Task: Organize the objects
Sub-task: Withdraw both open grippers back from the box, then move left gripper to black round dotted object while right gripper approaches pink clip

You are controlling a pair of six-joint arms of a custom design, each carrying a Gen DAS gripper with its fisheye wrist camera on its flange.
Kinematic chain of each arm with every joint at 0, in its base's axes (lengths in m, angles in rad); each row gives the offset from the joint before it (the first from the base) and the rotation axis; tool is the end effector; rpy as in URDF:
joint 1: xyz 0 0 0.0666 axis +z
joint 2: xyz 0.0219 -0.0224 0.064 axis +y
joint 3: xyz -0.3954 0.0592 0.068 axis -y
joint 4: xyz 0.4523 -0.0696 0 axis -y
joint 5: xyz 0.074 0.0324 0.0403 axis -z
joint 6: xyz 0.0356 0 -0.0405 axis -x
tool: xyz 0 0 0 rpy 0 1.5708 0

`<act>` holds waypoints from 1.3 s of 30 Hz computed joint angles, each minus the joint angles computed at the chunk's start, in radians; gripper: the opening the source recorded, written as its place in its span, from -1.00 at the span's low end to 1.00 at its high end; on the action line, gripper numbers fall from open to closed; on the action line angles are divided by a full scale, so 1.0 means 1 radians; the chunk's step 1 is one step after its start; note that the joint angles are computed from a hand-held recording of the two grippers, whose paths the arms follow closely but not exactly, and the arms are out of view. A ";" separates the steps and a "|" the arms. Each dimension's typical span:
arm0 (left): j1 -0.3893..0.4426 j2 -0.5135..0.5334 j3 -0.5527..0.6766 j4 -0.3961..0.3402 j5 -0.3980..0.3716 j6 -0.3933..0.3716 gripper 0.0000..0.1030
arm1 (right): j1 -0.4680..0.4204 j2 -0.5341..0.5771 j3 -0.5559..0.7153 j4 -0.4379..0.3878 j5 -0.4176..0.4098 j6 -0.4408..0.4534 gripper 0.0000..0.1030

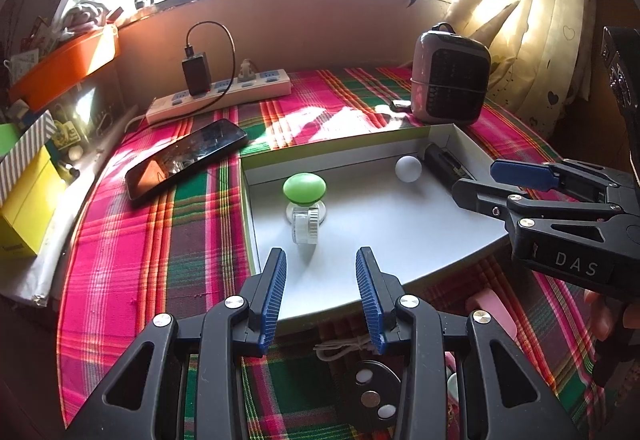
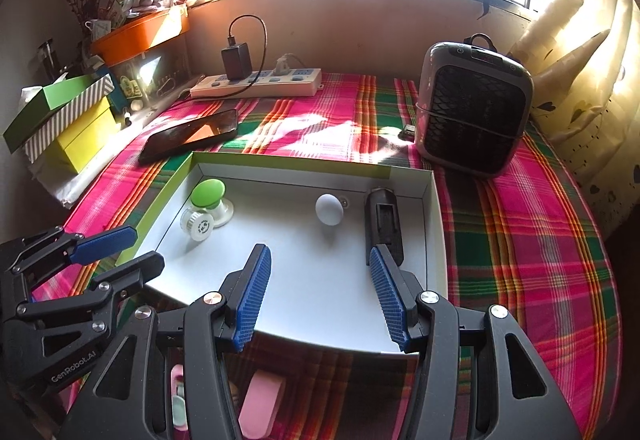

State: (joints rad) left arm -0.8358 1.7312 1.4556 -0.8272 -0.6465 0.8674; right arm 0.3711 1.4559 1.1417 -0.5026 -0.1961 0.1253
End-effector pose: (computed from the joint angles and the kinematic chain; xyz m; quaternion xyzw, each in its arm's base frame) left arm 0.4404 -0.4558 0.2955 -0.0882 0.9211 0.0382 0.3773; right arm 0.5090 0.2051 0.3119 -0.2622 0.8881 0.1352 0.3524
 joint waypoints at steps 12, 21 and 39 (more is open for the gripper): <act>-0.021 -0.060 -0.078 0.016 -0.009 0.095 -0.33 | -0.026 -0.065 -0.080 0.006 -0.016 -0.009 0.03; -0.043 -0.094 -0.134 0.028 -0.001 0.151 -0.33 | -0.039 -0.086 -0.118 0.000 -0.034 -0.011 0.03; -0.051 -0.104 -0.175 0.156 0.160 0.141 -0.15 | -0.031 -0.102 -0.153 -0.033 -0.089 0.015 0.03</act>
State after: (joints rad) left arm -0.8873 1.6272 1.2805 -0.6711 -0.4865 1.0085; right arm 0.3406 1.3534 0.9891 -0.5353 -0.2850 0.1407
